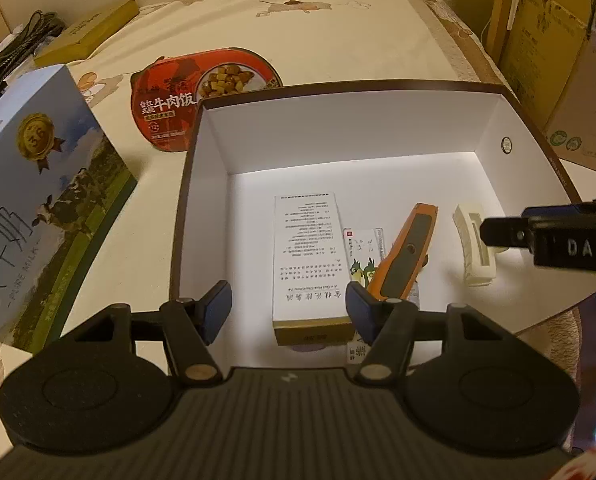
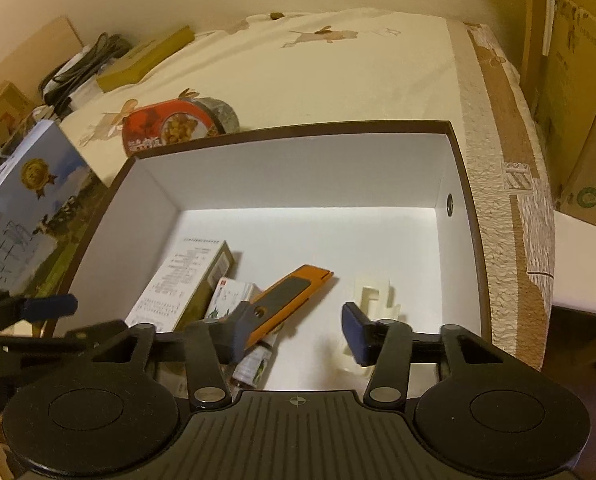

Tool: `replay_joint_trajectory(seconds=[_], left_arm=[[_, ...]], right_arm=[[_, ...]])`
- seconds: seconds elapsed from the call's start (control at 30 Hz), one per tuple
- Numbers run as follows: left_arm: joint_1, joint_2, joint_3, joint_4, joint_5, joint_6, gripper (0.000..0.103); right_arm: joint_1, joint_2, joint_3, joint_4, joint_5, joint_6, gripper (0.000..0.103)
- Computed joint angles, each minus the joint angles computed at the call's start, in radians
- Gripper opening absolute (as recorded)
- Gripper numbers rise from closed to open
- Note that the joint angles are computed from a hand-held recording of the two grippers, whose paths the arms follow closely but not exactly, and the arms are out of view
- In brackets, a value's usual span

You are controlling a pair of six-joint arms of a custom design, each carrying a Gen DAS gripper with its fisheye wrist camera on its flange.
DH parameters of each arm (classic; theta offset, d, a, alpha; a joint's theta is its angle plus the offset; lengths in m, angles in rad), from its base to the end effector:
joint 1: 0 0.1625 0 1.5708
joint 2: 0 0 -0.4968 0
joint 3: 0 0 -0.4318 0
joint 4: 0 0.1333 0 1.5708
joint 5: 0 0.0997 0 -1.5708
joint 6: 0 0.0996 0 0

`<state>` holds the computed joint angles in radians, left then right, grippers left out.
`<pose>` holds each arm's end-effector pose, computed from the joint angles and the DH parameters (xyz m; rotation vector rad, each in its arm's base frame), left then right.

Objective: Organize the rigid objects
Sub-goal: 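Lower the medicine box into the brown box and open the left tool while the right releases the knife, then withdraw both tools from the brown box back toward the router and cable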

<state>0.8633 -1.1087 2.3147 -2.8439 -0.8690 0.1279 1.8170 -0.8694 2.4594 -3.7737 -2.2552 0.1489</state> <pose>-0.1619 -0.4933 0.1346 0.9729 2.2668 -0.3373 0.1750 -0.4079 0.1045 -0.1557 -2.4458 0.9259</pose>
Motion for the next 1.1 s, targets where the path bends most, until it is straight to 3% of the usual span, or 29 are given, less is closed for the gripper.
replay_joint_trajectory(seconds=[0.63, 1.1], left_arm=[[-0.070, -0.120, 0.062, 0.055, 0.022, -0.126, 0.059], [-0.170, -0.293, 0.181, 0.126, 0.087, -0.293, 0.059]], right_arm=[[0.094, -0.031, 0.043, 0.001, -0.040, 0.023, 0.060], [0.177, -0.018, 0.117, -0.085, -0.071, 0.050, 0.060]])
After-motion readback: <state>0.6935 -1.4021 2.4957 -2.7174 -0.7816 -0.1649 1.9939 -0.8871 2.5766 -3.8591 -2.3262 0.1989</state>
